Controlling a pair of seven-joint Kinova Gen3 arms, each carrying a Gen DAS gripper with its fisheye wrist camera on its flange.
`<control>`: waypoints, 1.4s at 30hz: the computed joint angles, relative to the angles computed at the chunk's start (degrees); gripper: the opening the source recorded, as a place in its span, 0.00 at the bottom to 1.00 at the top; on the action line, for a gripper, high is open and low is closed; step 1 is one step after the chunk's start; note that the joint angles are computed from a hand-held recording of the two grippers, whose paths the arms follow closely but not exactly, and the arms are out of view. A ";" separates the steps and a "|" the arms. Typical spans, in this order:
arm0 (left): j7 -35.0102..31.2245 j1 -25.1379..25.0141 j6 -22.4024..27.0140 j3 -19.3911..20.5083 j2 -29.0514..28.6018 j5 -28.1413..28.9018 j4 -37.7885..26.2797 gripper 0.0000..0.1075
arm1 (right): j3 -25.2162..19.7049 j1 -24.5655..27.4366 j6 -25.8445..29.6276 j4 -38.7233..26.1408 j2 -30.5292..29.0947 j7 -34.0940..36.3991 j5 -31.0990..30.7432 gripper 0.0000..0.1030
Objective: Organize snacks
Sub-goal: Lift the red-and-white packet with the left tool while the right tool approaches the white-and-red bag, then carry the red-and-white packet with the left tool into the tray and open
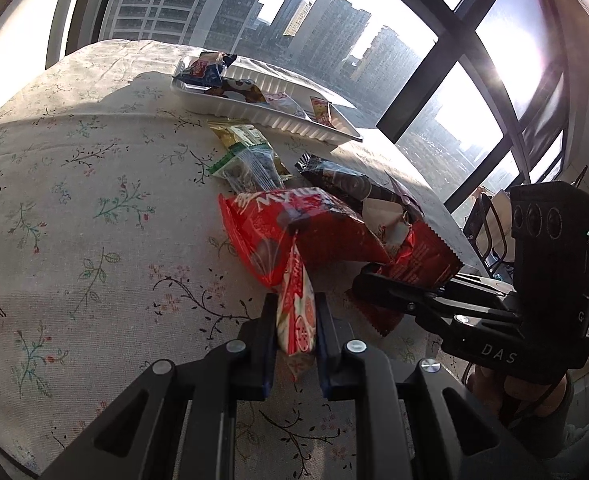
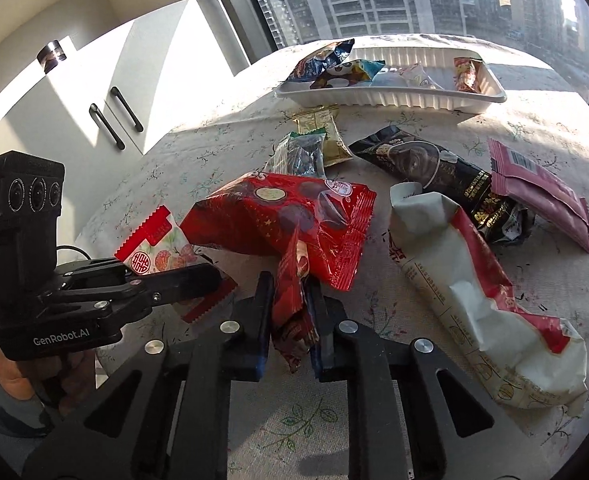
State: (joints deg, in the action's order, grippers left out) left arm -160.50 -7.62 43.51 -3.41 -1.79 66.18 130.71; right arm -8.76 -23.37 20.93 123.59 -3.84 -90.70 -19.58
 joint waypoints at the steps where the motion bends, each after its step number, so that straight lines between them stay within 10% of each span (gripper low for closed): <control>1: 0.00 -0.08 0.22 -0.10 -0.09 -0.10 0.11 0.16 | 0.23 -0.04 0.08 0.31 -0.50 0.59 -0.46 0.13; 17: -0.65 -5.77 11.11 -4.54 -2.50 -2.73 -2.75 0.16 | 14.07 -2.56 6.70 3.65 -10.31 25.25 -24.35 0.13; 25: 4.95 -3.98 7.95 -2.52 0.45 -4.89 -15.96 0.16 | 16.07 6.34 12.61 -4.21 -12.35 23.29 -17.57 0.13; 28: 9.22 -0.22 7.31 -2.80 4.47 -7.76 -23.26 0.16 | 17.43 8.52 14.99 -9.21 -10.05 23.60 -15.94 0.13; 33: 20.12 -2.49 6.38 7.46 13.12 -16.59 -36.53 0.16 | 17.86 12.55 21.70 -20.98 -0.77 25.70 -16.10 0.13; 42: 39.35 6.73 9.47 8.93 28.86 -34.14 -57.69 0.16 | 12.59 15.25 30.62 -41.77 17.65 19.33 -8.77 0.13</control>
